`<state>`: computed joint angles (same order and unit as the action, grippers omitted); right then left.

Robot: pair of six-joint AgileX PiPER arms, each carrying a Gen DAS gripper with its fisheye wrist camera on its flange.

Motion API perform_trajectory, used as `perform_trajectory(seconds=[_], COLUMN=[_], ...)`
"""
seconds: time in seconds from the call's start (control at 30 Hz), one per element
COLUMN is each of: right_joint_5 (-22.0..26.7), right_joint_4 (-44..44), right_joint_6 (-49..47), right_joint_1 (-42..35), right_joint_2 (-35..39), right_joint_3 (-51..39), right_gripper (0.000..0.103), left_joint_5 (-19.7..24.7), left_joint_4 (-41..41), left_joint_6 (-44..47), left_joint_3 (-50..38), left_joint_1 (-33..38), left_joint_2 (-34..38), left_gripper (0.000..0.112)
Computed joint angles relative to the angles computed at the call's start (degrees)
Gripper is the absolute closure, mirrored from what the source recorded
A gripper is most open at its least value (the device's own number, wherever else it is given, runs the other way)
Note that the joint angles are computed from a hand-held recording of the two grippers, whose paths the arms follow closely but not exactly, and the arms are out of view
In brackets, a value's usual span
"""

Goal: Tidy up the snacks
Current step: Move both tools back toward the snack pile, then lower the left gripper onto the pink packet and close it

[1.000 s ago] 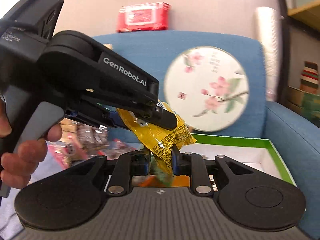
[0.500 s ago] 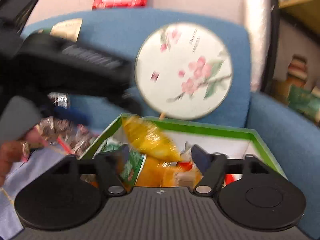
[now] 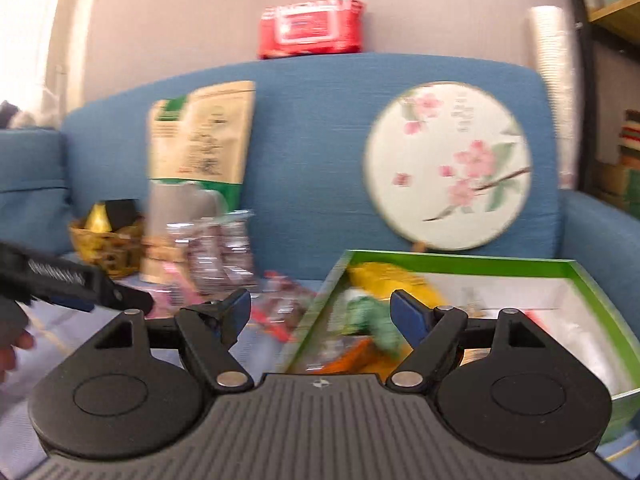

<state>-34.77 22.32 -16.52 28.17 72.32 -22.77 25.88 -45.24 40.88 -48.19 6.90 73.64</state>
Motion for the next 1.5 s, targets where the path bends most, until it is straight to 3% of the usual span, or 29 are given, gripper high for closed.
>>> perform_trajectory(seconds=[0.13, 0.23, 0.37, 0.43, 0.57, 0.67, 0.83, 0.87, 0.9, 1.03, 1.1, 1.27, 1.3, 1.37, 1.5], right_joint_5=[-0.96, 0.89, 4.63, 6.46, 10.80, 13.47, 14.19, 16.01, 17.35, 17.37, 15.43, 1.50, -1.08, -4.93, -6.82], right_joint_4=[2.61, 8.16, 15.58, 18.57, 19.56, 25.40, 31.72, 35.68, 38.25, 38.26, 41.73, 56.60, 57.67, 60.96, 59.90], right_joint_6=[0.31, -3.06, -11.34, -15.06, -18.90, -27.96, -38.43, -43.46, -46.88, -48.61, -54.15, -68.92, -67.96, -65.23, -51.84], right_joint_1=[6.29, 10.58, 13.26, 13.73, 13.14, 13.49, 13.65, 13.25, 12.99, 14.05, 15.99, 26.91, 29.16, 32.90, 36.30], right_joint_2=[3.62, 7.65, 12.61, 14.93, 20.63, 26.13, 32.47, 33.30, 33.41, 27.67, 23.47, 14.81, 13.36, 10.53, 5.08], right_joint_3=[-0.90, -3.41, -9.31, -13.47, -22.66, -30.04, -37.61, -39.42, -40.15, -33.93, -28.50, -15.56, -13.40, -10.58, -5.51], right_gripper=[0.000, 0.000, 0.000, 0.000, 0.000, 0.000, 0.000, 0.032, 0.040, 0.045, 0.045, 0.042, 0.041, 0.029, 0.006], left_joint_5=[2.48, 3.39, 10.36, 12.24, 12.14, 12.75, 14.91, 15.53, 15.91, 20.28, 23.22, 30.16, 31.84, 34.25, 34.61], left_joint_4=[-13.52, -23.57, -15.63, -15.70, -13.20, -12.11, -11.80, -12.58, -12.94, -14.61, -16.13, -17.79, -18.12, -19.01, -18.26], left_joint_6=[15.82, 27.28, 17.39, 15.21, 13.10, 11.73, 10.59, 11.27, 11.49, 13.04, 15.35, 23.19, 24.40, 27.15, 29.29], left_joint_3=[1.38, 2.73, -2.82, -4.26, -4.92, -5.69, -7.31, -7.30, -7.32, -7.96, -7.90, -5.31, -4.67, -2.71, 0.58], left_joint_1=[7.38, 11.88, 16.01, 17.63, 18.17, 18.51, 20.12, 20.79, 21.17, 22.56, 22.73, 21.02, 20.91, 20.72, 19.52], left_joint_2=[1.79, 3.69, 8.39, 9.36, 9.06, 10.02, 11.87, 11.96, 12.07, 13.04, 13.08, 10.05, 9.50, 8.04, 5.99], left_gripper=[0.009, 0.009, 0.009, 0.009, 0.009, 0.009, 0.009, 0.009, 0.009, 0.009, 0.009, 0.009, 0.009, 0.009, 0.009])
